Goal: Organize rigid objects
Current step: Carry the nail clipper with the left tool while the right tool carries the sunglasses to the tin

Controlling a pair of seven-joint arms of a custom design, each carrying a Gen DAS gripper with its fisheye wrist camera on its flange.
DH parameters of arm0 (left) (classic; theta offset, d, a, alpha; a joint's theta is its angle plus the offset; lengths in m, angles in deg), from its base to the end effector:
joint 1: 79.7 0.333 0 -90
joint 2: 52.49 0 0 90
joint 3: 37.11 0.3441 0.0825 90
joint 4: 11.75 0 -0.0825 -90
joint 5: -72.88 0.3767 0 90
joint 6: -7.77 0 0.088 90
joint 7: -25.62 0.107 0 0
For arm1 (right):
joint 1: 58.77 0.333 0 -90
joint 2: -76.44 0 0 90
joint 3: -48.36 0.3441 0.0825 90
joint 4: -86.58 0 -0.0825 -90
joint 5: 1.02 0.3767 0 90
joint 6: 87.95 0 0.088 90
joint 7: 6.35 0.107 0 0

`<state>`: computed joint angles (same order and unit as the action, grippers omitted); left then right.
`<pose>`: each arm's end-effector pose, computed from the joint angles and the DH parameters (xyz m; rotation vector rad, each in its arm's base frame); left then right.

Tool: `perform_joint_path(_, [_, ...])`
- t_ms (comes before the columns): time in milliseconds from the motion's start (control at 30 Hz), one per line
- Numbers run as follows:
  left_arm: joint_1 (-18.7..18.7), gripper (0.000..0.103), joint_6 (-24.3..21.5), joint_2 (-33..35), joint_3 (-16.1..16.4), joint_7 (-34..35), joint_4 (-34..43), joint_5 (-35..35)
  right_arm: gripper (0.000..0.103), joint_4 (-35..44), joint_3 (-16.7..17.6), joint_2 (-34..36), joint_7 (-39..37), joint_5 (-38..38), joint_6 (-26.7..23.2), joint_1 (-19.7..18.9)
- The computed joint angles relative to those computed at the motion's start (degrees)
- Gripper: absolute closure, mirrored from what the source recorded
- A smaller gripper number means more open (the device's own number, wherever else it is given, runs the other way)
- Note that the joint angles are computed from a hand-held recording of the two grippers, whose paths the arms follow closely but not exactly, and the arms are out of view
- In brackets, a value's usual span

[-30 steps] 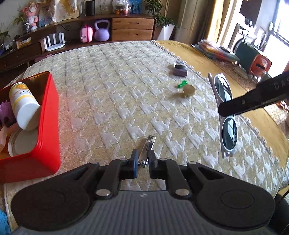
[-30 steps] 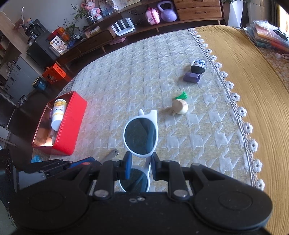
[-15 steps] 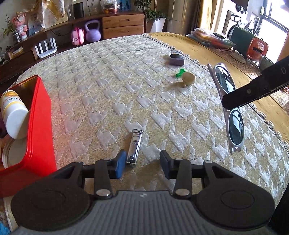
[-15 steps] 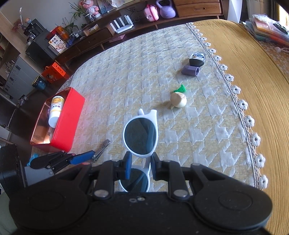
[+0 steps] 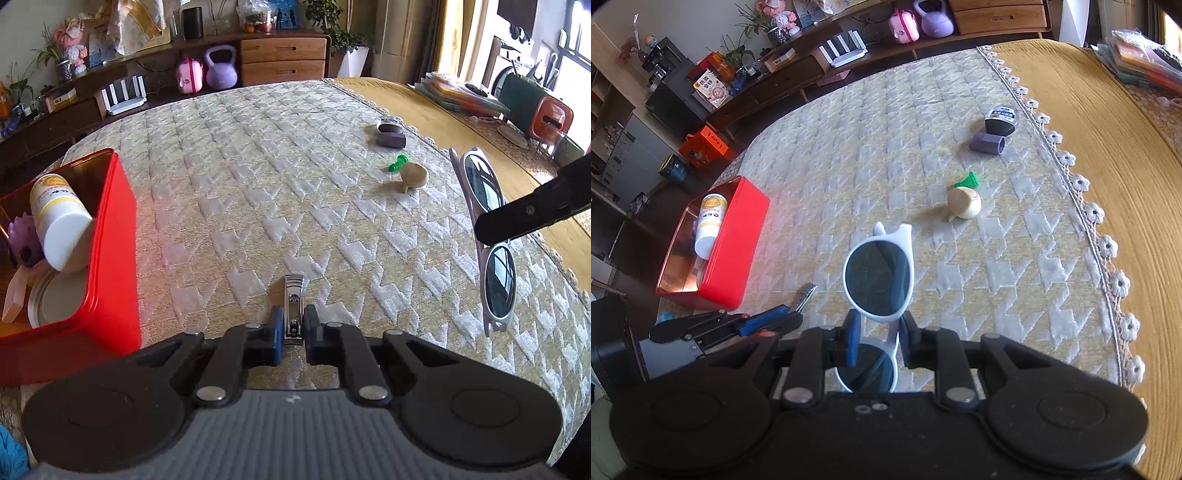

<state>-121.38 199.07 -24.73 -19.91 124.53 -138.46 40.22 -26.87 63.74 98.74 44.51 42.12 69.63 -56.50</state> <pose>0.5589 -0.2026 0.2741 -1.7885 1.9087 -0.6962 0.6239 0.1557 0.3388 -2.0379 1.5032 0.0007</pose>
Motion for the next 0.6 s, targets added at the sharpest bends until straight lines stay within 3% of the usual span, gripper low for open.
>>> perform_joint_path(300, [4.1,0.092,0.4,-6.1,-2.5,-2.4,-5.0,-2.5,0.082,-0.5,0.8,-1.6,-2.1,1.3,-0.4,1.0])
perform_joint_path(367, [6.7,0.092,0.8,-7.9,-4.5,-2.7,-6.4,-2.4,0.082,-0.6,0.7,-1.8,-2.4,1.4,-0.4,1.7])
perform_joint_path(600, [7.9,0.092,0.5,-12.9,-4.1,-1.1,-9.8,-4.9,0.082,-0.3,0.6,-2.4,-3.2,1.9,-1.3,3.6])
